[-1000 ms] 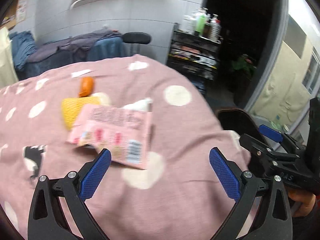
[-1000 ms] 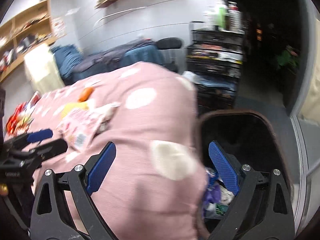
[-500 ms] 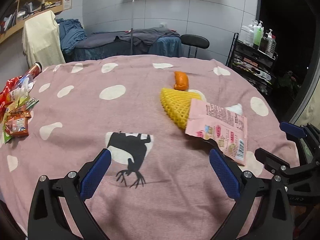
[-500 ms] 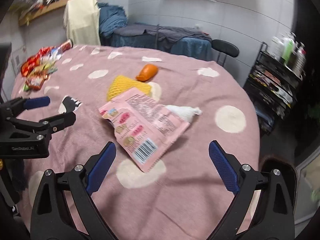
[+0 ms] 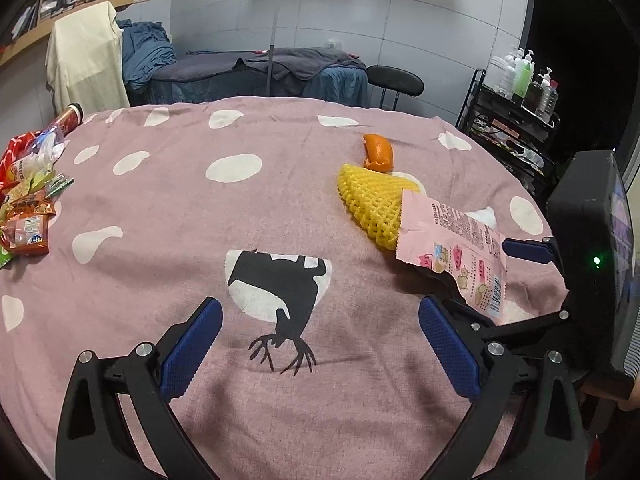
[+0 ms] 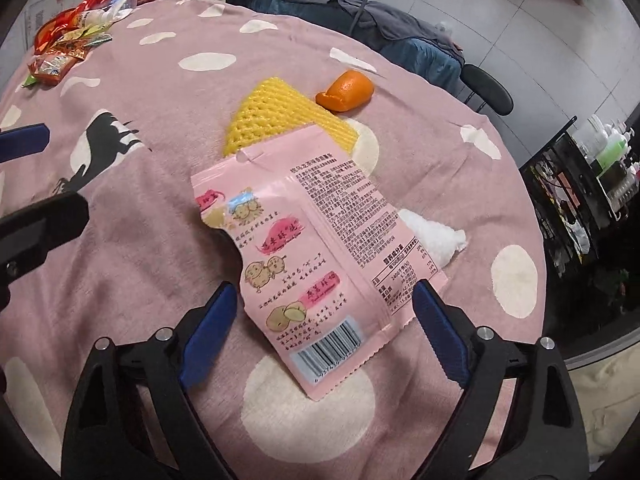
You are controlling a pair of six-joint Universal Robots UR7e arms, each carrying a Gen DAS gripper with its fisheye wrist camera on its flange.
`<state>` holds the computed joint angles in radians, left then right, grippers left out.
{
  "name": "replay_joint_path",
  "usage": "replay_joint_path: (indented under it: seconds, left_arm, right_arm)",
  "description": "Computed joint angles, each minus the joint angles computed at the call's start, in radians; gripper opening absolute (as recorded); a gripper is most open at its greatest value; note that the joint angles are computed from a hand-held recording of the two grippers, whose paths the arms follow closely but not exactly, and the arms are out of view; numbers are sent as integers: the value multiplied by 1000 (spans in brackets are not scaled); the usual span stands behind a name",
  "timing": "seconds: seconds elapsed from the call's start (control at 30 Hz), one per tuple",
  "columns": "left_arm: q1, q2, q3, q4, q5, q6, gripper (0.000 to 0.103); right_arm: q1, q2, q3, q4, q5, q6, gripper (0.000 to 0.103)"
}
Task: Collect trash
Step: 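Return both tools to the bed and grasp the pink snack bag with the right tool, then grasp the crumpled white paper with the left tool while the right tool holds the pink bag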
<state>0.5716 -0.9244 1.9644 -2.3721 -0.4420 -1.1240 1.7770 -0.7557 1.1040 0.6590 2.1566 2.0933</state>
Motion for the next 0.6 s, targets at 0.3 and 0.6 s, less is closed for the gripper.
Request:
replay_joint_path:
  seconds: [0.3, 0.6]
  left_arm:
    - [7, 15, -1, -63, -24, 63, 97]
    - [23, 41, -26, -133, -60, 155, 97]
  right_arm:
    - [-20, -3, -36, 90, -87, 61, 42]
    - [-51, -80, -5, 76, -223, 134, 8]
